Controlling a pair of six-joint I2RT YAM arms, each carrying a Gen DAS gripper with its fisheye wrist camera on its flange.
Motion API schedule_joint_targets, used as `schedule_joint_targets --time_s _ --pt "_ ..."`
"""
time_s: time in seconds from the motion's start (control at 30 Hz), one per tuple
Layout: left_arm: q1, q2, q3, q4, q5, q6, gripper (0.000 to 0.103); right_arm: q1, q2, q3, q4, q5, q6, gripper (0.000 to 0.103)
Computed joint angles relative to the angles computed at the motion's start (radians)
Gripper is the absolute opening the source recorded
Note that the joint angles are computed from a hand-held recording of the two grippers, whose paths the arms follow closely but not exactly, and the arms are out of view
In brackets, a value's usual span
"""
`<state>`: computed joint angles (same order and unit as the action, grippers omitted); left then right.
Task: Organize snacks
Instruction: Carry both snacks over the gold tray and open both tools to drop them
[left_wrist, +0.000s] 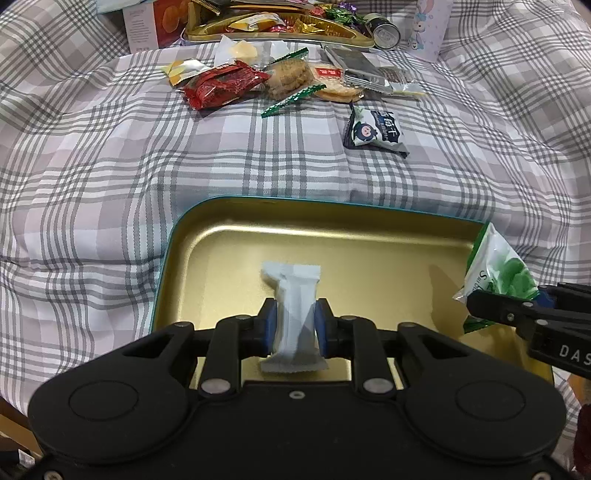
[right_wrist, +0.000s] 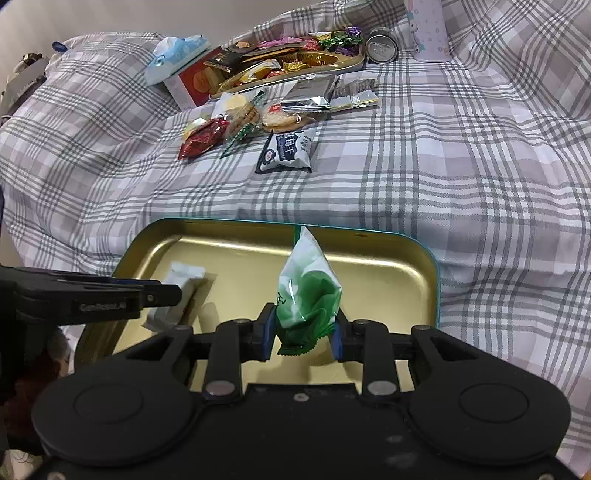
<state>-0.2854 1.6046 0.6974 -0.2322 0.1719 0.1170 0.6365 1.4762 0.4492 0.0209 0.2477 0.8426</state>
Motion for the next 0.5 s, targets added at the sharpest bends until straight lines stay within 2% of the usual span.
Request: schedule_joint_targets --time_s 0.5 --pt "-0.002 0.004 0.008 -0.011 0.003 -0.015 0.031 -0.022 0.044 0.023 -0.010 -0.009 -0.003 0.033"
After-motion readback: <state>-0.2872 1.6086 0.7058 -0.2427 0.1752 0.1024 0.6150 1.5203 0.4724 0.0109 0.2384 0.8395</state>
